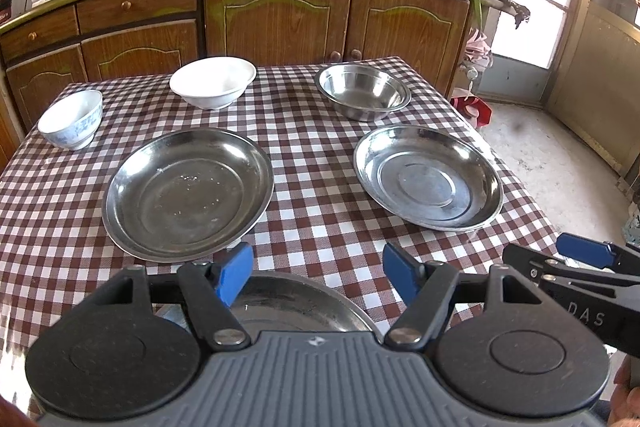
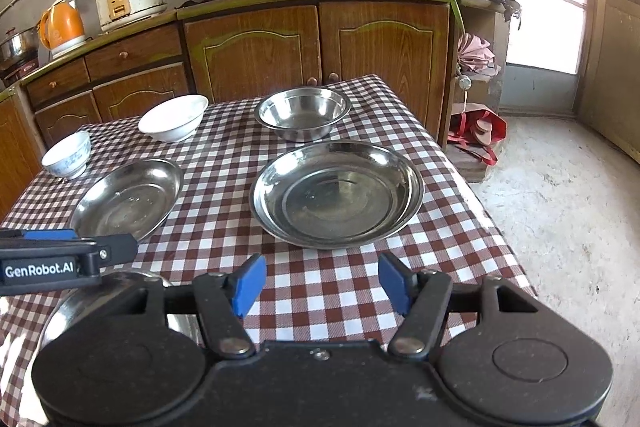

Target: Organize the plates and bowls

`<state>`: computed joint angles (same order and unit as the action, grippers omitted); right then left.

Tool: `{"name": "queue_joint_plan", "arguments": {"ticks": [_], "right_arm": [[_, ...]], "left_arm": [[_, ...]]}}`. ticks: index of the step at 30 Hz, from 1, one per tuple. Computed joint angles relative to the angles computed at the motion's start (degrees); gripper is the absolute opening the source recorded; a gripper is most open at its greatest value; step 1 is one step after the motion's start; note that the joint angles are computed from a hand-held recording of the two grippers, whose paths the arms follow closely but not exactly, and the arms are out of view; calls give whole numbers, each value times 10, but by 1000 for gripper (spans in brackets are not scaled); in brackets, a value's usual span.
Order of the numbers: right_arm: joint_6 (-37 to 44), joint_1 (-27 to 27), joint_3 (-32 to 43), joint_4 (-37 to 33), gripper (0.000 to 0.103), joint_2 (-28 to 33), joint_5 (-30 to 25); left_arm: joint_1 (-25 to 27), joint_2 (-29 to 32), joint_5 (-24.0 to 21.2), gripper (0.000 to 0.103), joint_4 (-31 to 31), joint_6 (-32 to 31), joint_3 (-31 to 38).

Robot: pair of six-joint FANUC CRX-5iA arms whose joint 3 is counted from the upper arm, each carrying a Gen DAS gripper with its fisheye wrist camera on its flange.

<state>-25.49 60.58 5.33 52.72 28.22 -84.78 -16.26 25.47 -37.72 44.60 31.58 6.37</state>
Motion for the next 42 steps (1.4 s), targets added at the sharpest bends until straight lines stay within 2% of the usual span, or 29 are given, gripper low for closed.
{"name": "queue_joint_plan", "arguments": {"ticks": [20,31,36,38,42], "right_arm": [[0,-5,-14,18,78,-12,-10],[-3,0,-9,28,78,-9,-9],[-5,4,-4,36,78,-6,-15],[0,5,0,38,78,-4,-15],[3,8,7,47,78,2,-11]], "left_arm": [[-7,-2,20,75,-21,30,3],[3,-41,37,75,-29,49,-28],[14,-69,81,75,-3,-1,-74],[26,-75,75,75,-14,3,-74],[48,-96,78,75,2,-43,-86]]}}
